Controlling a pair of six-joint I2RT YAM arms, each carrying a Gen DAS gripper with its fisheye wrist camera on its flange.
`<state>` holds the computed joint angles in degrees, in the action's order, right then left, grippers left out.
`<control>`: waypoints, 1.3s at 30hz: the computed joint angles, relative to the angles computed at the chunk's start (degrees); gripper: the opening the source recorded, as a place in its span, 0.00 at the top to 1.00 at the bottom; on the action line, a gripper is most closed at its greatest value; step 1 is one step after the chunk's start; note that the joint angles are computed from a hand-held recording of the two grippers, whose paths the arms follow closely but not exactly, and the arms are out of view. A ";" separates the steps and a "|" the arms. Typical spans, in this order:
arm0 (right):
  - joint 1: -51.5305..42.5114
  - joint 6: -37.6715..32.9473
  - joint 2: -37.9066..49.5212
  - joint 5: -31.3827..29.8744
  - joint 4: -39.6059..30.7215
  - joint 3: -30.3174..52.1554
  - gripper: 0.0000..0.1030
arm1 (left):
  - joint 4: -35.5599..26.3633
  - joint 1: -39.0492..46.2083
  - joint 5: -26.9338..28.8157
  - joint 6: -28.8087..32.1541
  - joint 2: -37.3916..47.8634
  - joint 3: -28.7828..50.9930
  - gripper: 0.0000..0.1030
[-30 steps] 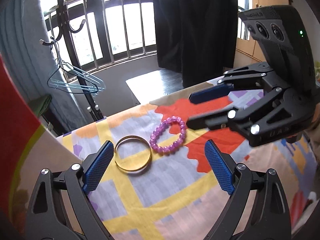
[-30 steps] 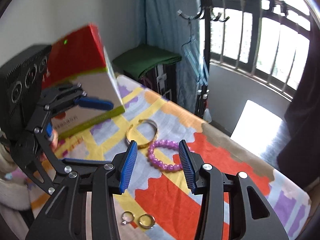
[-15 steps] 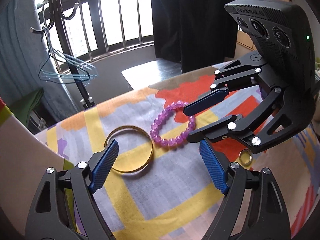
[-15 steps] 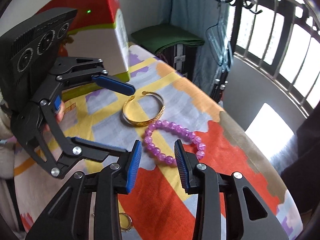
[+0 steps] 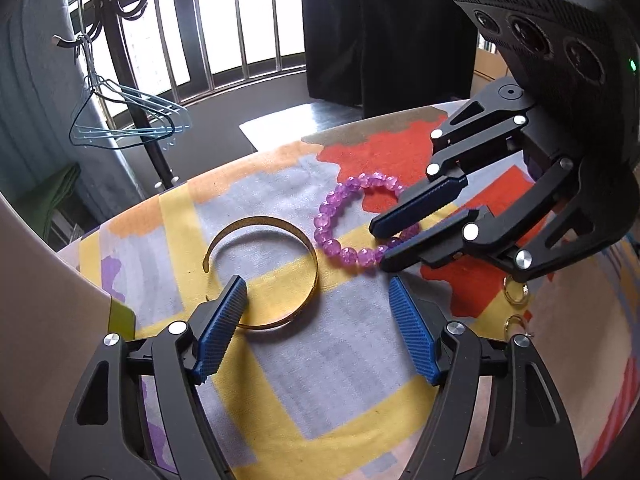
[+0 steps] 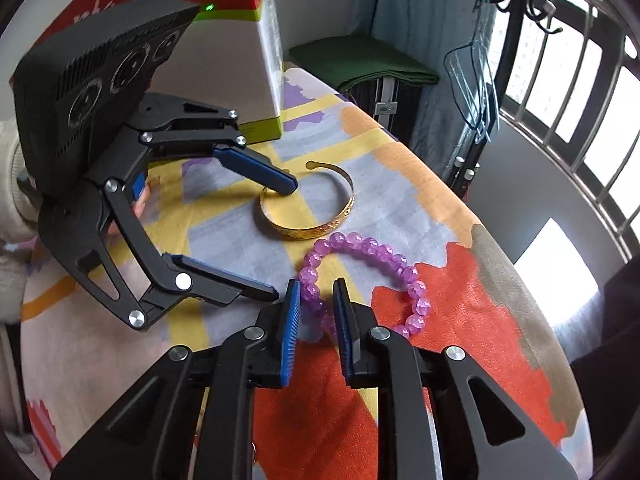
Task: Organize jewelry
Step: 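Close the right gripper on the purple bead bracelet while the left gripper grasps the gold cuff, then lift the purple bracelet with the right gripper while the left gripper lifts the gold cuff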
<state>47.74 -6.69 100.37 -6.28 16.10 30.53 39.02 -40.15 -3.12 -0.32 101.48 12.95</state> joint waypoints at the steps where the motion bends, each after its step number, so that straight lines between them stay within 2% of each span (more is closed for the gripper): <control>1: 0.36 -0.31 -0.06 0.67 0.24 -0.20 0.83 | 0.17 0.04 0.14 0.14 -0.04 -0.15 0.34; 4: 0.09 0.12 0.21 0.55 0.60 -0.24 0.84 | 0.42 -0.49 0.14 1.15 -0.32 -0.57 0.42; 9: -0.02 0.85 0.05 0.68 0.93 -0.58 0.84 | 0.57 -0.80 -0.02 0.77 -0.40 -0.74 0.45; 10: 0.31 0.96 -0.01 1.27 1.08 -0.73 0.84 | 0.64 -0.93 -0.21 0.63 -0.49 -0.84 0.54; 12: 0.49 1.45 -0.05 1.52 1.00 -0.71 0.84 | -0.42 -0.87 -0.23 0.51 -1.39 -0.88 0.62; 15: 1.18 2.07 -0.21 2.34 1.45 -1.12 0.84 | -2.70 -1.12 -0.73 0.23 -2.44 -0.42 0.65; 17: 1.80 2.24 -0.27 3.19 1.87 -1.44 0.88 | -3.71 -1.26 -0.95 -0.03 -2.96 -0.22 0.68; 28: 4.10 5.52 -1.32 6.03 3.64 -3.23 0.90 | -7.11 -3.69 -1.97 -0.92 -5.47 -0.66 0.93; 39: 3.51 10.28 -7.03 3.67 2.37 -5.30 0.90 | -12.21 -3.99 -0.20 -1.53 -12.64 -2.60 0.97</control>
